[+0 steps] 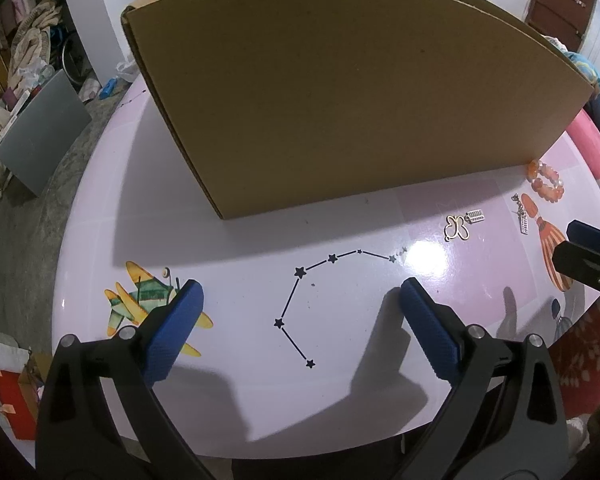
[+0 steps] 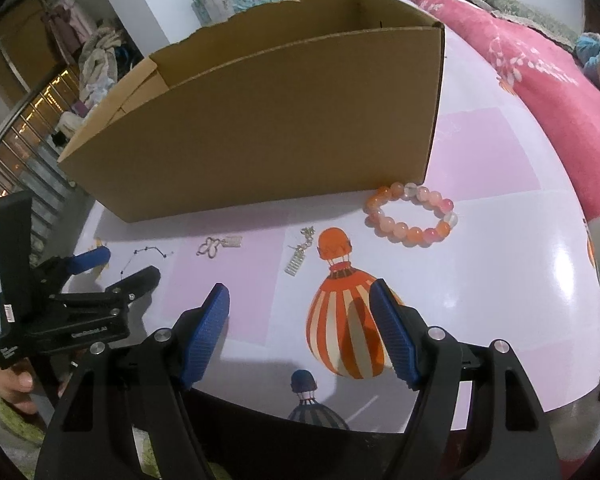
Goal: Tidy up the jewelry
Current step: 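Lower the left gripper toward the gold butterfly charm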
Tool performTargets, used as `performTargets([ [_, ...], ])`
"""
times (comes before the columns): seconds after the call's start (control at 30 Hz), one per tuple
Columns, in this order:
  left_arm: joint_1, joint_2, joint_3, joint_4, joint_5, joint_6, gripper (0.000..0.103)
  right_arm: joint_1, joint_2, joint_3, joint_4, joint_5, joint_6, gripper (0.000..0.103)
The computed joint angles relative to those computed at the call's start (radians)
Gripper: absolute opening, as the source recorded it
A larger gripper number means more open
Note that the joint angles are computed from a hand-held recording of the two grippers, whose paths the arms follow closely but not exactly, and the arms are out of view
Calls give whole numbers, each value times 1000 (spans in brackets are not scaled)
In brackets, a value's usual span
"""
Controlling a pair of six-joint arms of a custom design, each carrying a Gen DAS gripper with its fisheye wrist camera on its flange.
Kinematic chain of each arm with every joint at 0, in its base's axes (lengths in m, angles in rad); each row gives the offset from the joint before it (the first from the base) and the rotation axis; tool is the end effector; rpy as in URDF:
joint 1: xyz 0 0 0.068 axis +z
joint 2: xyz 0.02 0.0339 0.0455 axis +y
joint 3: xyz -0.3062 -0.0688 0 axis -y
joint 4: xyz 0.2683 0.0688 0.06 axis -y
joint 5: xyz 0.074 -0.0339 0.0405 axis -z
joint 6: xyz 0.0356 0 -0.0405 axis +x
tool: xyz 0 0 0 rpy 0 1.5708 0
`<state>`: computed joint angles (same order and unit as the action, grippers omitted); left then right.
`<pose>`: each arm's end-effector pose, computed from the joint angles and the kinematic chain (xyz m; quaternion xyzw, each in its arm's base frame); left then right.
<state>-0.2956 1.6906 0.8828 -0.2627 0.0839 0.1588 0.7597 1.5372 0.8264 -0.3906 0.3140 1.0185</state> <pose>0.3224 -0.1013 0.1690 0.2282 0.9408 -0.0574 0.2440 0.2258 0.1993 0.1938 0.1600 0.9479 0.0825 0.2628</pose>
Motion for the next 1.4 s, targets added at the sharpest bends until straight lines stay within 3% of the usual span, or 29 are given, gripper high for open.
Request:
performTargets([
  [0.23, 2, 1, 10, -18, 0, 4, 95, -11, 17, 3, -15, -9, 5, 71],
  [0.77, -2, 3, 8, -12, -5, -2, 95, -21, 41, -10, 21, -31, -20, 96],
  [1.07, 11, -5, -10, 11, 12, 32, 96, 0, 76, 18, -4, -8, -67, 96],
  [1.3, 21, -15, -27, 32, 39, 76, 96, -15, 10, -55, 63, -33, -49, 96],
  [1.4, 19, -77, -80, 102, 91, 106, 96, -5, -22, -79, 92, -10, -54, 96],
])
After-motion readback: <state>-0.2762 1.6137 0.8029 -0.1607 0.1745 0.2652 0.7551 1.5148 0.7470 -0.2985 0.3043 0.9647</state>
